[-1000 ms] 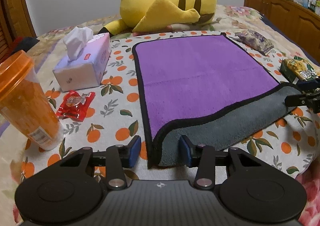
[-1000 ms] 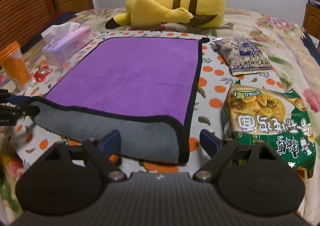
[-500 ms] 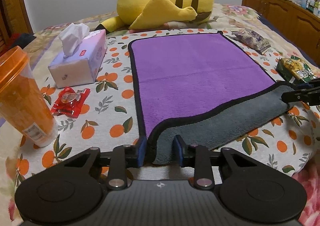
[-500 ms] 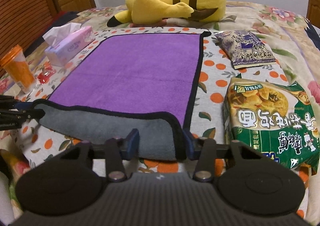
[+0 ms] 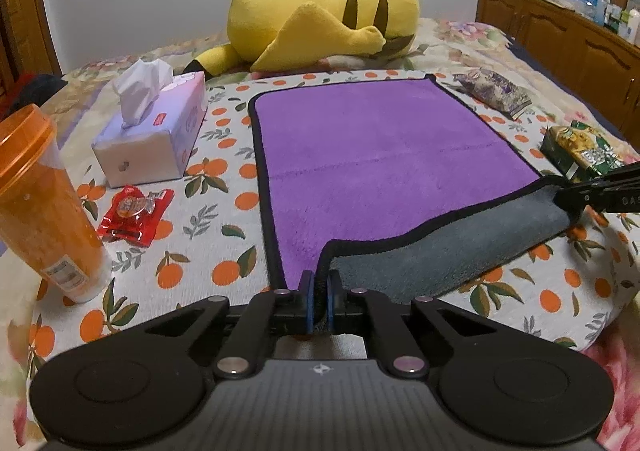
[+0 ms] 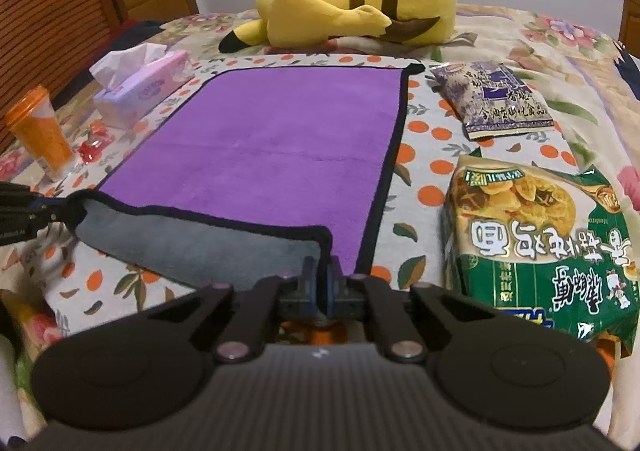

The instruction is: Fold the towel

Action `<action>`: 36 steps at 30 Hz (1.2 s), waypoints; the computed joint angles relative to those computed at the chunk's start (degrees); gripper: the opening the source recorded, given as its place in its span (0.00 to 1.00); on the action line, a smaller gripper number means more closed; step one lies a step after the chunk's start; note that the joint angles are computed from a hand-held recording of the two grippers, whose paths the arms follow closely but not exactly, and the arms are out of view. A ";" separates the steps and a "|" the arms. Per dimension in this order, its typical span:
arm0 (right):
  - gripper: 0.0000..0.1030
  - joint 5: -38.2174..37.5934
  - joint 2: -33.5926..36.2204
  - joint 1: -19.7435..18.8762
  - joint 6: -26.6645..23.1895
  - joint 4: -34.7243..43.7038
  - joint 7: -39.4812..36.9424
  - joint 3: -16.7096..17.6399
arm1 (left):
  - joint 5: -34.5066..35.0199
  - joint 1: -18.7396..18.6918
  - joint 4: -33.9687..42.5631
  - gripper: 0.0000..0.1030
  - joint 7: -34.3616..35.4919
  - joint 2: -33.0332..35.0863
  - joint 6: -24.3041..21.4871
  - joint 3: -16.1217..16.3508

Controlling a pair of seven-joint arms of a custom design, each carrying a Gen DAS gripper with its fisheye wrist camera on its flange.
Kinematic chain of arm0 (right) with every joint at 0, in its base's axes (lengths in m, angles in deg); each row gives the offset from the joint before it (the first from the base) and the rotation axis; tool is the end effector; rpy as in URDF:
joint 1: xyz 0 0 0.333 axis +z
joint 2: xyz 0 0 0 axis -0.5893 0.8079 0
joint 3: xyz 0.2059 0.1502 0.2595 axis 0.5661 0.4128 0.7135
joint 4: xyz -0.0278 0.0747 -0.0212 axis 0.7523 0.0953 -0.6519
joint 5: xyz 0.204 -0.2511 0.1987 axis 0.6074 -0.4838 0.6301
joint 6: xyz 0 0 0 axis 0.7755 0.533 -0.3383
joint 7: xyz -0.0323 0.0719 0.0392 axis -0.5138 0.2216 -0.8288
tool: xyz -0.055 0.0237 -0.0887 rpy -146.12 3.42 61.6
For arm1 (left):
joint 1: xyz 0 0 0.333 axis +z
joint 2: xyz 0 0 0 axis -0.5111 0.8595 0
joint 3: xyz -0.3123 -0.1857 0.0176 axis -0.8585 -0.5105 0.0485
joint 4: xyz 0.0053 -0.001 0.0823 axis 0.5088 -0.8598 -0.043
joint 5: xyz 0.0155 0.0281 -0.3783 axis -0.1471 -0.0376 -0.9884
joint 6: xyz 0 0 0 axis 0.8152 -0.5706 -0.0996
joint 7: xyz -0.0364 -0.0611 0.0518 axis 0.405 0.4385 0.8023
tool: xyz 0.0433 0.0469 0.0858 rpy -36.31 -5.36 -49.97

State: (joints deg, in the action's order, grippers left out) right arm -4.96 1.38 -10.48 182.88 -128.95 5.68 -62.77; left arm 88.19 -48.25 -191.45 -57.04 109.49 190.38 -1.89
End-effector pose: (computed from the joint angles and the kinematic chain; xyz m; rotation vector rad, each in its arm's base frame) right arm 0.7194 0.3780 0.3803 -2.0634 1.1670 -0.2755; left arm 0.6054 -0.2829 0.4033 -1.7472 1.7767 -0.6837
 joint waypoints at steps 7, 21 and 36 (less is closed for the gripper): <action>0.05 2.52 -0.67 -1.59 4.09 -1.37 -3.12 2.80 | 7.16 -1.30 0.15 0.06 -7.04 -1.24 0.57 1.37; 0.05 7.40 -0.11 -3.47 10.15 0.08 -10.64 6.86 | 16.66 -0.02 1.79 0.06 -15.87 -2.53 0.43 0.18; 0.04 7.97 3.18 -3.54 10.71 5.13 -14.32 7.43 | 15.87 0.11 6.39 0.06 -13.66 0.96 -0.05 1.26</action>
State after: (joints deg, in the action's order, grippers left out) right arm 3.01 4.56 -14.02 193.59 -123.82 -8.64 -55.35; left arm 104.06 -48.14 -185.06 -70.71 110.45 190.33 -0.63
